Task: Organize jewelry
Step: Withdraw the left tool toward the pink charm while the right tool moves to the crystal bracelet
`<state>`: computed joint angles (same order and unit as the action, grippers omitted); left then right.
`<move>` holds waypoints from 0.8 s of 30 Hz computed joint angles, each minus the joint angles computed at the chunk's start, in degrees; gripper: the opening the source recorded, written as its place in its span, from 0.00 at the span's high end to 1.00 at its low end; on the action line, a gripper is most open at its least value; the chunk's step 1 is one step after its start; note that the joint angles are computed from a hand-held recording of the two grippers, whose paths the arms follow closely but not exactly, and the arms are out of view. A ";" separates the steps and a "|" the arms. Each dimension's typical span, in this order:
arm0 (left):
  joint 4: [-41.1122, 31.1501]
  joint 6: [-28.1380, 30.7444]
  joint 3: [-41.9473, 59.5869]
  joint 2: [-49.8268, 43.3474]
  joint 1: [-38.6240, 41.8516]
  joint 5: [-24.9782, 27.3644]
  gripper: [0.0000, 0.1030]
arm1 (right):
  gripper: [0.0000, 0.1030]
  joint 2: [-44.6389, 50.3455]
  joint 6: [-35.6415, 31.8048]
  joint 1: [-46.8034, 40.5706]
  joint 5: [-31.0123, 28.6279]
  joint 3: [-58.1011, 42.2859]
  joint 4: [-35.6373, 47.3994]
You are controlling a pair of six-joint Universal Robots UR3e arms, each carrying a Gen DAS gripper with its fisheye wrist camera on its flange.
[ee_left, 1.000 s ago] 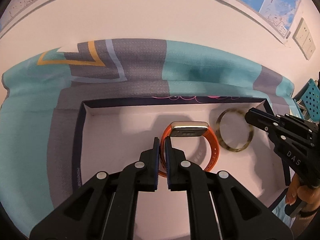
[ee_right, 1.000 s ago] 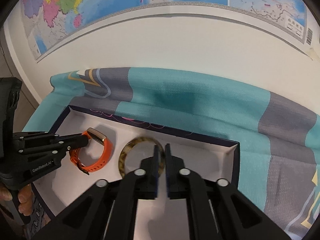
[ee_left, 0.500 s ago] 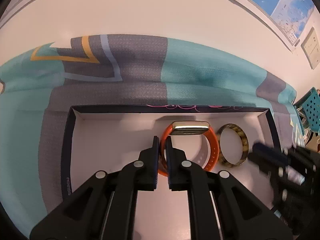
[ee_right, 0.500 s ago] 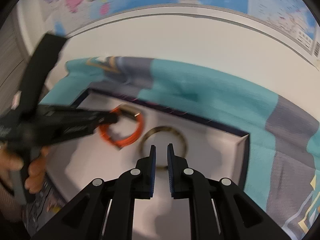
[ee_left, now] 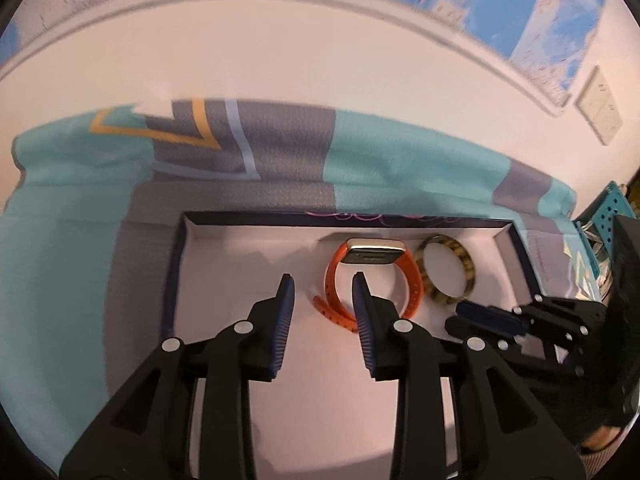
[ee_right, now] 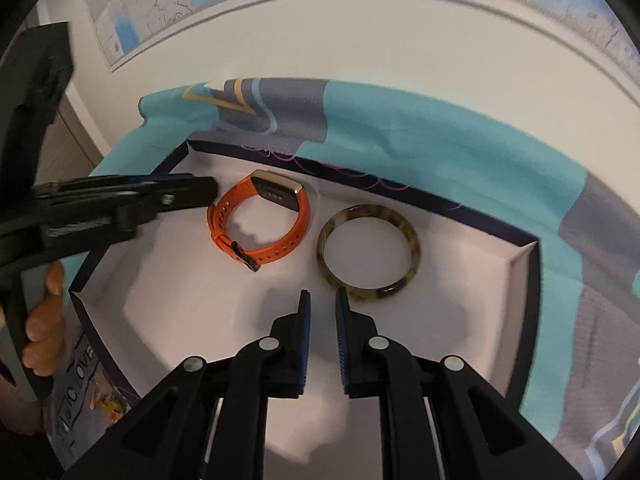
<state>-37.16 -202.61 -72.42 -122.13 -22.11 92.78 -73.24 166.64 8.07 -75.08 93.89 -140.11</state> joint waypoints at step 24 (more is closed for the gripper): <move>23.68 5.08 -47.75 29.78 -10.82 6.25 0.46 | 0.62 -54.86 -8.81 -9.66 9.09 45.35 5.64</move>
